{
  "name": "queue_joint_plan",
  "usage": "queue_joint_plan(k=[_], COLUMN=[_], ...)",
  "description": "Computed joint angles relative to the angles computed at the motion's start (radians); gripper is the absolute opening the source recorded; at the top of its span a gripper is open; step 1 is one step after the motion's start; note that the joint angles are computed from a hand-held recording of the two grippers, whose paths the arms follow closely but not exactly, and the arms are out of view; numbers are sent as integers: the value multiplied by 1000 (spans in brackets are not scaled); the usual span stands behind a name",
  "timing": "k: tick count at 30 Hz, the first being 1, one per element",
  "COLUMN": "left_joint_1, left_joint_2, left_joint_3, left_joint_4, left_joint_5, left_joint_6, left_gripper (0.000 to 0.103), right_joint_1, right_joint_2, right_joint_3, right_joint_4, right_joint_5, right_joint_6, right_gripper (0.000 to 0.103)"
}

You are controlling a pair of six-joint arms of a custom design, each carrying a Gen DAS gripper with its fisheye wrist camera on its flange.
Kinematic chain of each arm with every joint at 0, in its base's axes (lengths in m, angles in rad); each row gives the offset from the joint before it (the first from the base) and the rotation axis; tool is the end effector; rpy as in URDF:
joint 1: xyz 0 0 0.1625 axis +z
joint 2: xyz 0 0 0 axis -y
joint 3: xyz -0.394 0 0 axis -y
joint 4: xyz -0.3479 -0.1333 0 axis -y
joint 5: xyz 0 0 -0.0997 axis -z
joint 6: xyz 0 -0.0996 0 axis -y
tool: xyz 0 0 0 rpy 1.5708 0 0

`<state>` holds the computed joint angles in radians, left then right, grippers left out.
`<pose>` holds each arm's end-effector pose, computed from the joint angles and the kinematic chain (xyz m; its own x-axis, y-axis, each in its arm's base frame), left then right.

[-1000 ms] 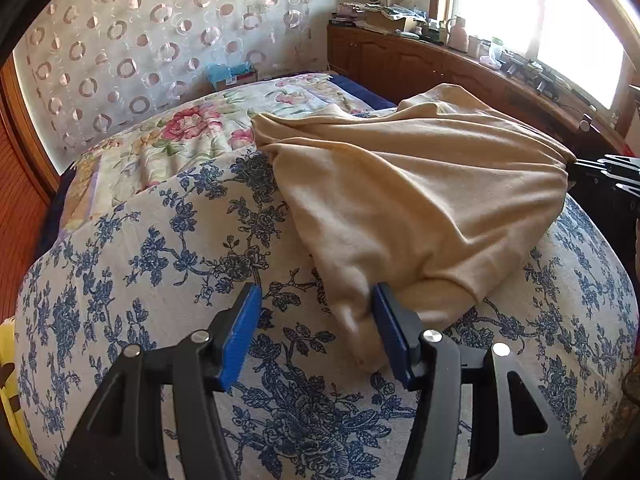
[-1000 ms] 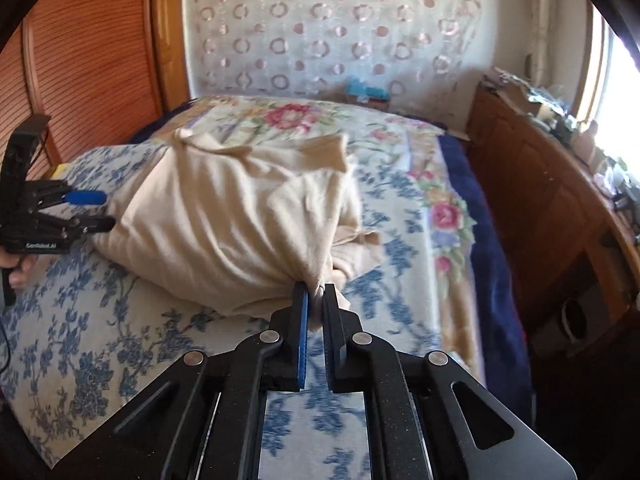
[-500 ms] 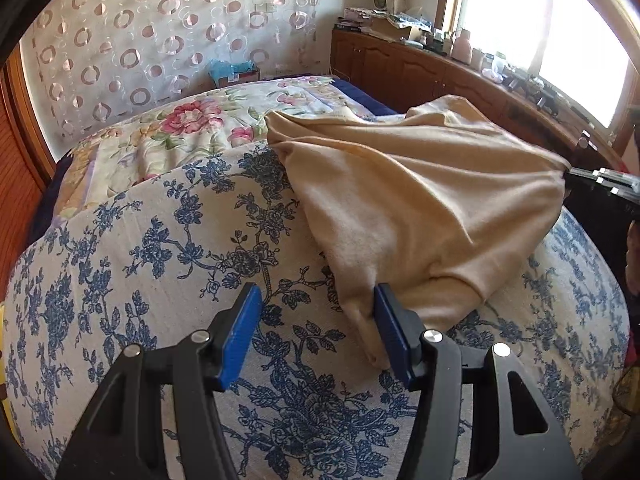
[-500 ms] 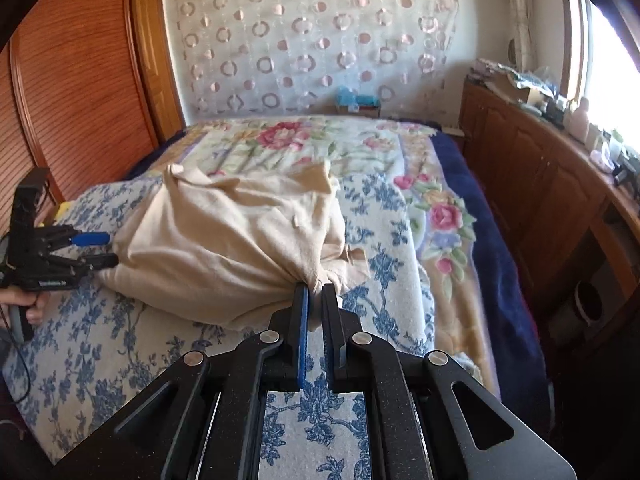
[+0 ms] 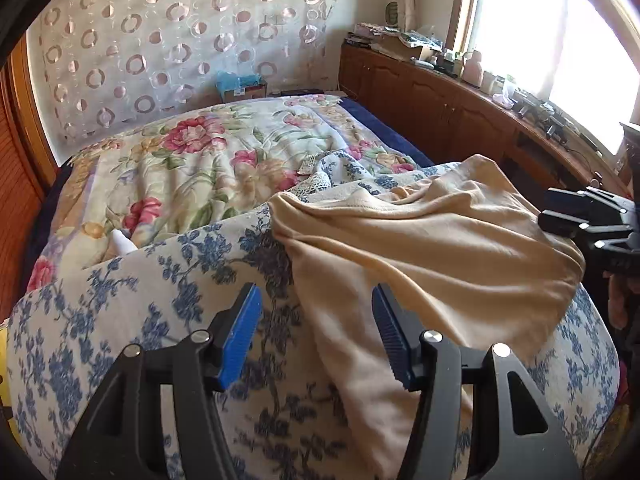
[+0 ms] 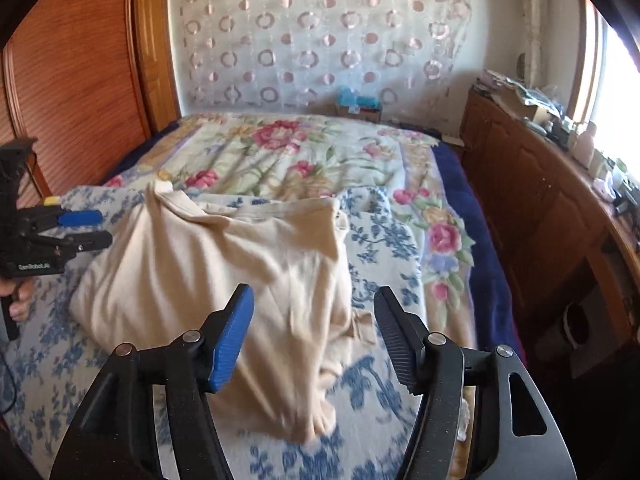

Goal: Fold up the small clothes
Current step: 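Grasp the folded shirt bundle with the left gripper while the right gripper grasps it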

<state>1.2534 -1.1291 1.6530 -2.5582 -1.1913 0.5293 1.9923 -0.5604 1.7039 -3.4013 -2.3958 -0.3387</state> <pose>-0.0256 -0.6233 0.3065 -0.6654 0.5435 -0.5118 0.7126 0.6666 -0.2186 0.2995 -0.5209 0.0663 -0.6587 -0.0953 0.7464 -0.5674 0.7144 -0.4095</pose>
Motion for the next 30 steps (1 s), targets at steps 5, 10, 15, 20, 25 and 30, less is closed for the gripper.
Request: queue_joint_plan(k=[5, 10, 15, 20, 25, 30], left_joint_1=[12, 32, 41, 43, 41, 42], left_joint_2=[62, 92, 101, 103, 101, 101], left_joint_3=[-74, -109, -133, -140, -132, -136], left_joint_4=[44, 80, 131, 144, 131, 141], left_joint_5=[4, -8, -43, -58, -55, -53], left_joint_6=[-22, -34, -53, -48, -39, -40], left_gripper=[57, 57, 57, 56, 56, 56], right_joint_1=[-61, -96, -102, -96, -81, -100], right_joint_2=[35, -6, -14, -5, 19, -20], right_joint_3=[-65, -20, -2, -5, -13, 16], right_joint_4=[93, 140, 127, 107, 58, 104], right_joint_5=[-4, 71, 103, 85, 12, 74], right_joint_6=[47, 127, 128, 109, 64, 144], right_gripper=[64, 65, 66, 66, 78, 79])
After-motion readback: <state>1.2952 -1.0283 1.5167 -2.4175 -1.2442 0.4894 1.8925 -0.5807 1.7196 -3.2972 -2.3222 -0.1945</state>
